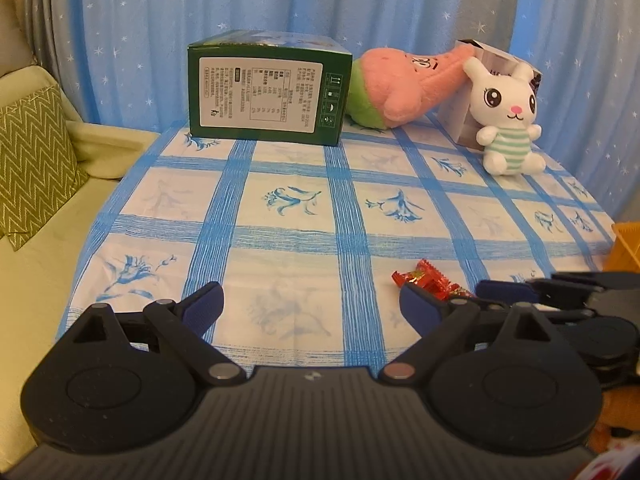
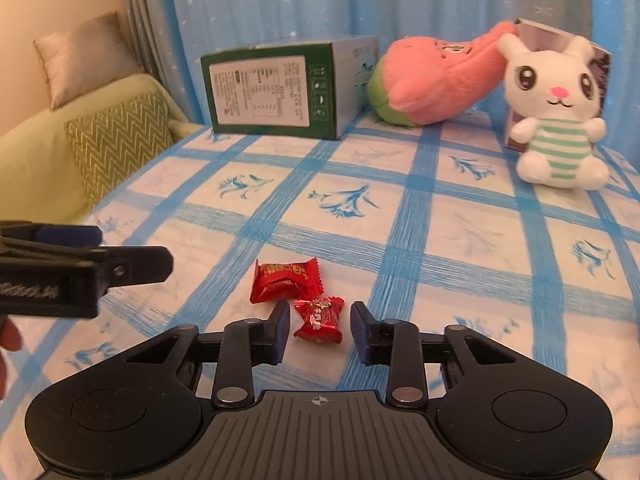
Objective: Organize snacks
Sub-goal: 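Grasp a red candy with the right tool while the left tool grasps another red candy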
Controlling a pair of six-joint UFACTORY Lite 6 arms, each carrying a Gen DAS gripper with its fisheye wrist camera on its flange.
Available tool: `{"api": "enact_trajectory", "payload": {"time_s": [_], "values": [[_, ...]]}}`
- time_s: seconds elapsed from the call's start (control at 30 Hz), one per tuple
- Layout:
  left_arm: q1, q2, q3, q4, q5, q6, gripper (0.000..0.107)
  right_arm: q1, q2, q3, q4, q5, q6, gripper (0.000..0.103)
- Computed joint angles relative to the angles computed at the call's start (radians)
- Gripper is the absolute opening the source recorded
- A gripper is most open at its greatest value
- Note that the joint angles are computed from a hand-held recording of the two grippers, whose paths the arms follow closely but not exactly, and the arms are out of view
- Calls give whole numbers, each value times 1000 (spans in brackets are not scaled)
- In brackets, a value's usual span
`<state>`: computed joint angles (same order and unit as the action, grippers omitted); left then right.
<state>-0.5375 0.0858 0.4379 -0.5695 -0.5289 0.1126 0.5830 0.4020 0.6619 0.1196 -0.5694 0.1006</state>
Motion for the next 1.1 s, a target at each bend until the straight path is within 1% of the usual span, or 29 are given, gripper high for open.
{"api": "enact_trajectory", "payload": {"time_s": [0.07,0.13,0.23,0.33,0.4,0.53,0.6,0.63,0.73,0.8,0.83,0.87,0.93,0.97,1.1], "values": [[4,3,-4,24,-3,-19,94,3,33,33,20,16,-28,24],[10,6,-5,55,-6,-45,94,2,41,38,22,15,-37,20],[8,28,10,96,-9,-67,94,10,15,5,65,3,-82,20],[7,75,45,172,-9,-102,94,-6,-41,-55,77,-10,-87,20],[5,112,76,230,-8,-125,90,-22,-95,-102,89,-8,-97,20],[-17,198,154,320,-23,-125,83,-84,-202,-190,57,15,-90,20],[-33,253,202,329,-40,-97,74,-121,-248,-230,29,23,-72,20],[-37,283,231,339,-41,-90,72,-140,-265,-246,10,27,-61,20],[-40,370,319,363,-25,-69,62,-184,-297,-288,-34,24,-30,20],[-46,411,363,349,-8,-26,50,-211,-308,-304,-68,22,-2,20],[-48,425,378,345,1,-11,46,-221,-308,-307,-83,20,10,20],[-47,437,392,346,13,-7,40,-232,-307,-308,-99,20,23,20],[-44,442,393,356,15,-20,35,-250,-297,-304,-132,14,53,20],[-42,440,390,366,14,-33,28,-255,-294,-303,-143,11,64,20],[-54,422,384,311,40,-26,28,-265,-292,-304,-180,3,106,20]]}}
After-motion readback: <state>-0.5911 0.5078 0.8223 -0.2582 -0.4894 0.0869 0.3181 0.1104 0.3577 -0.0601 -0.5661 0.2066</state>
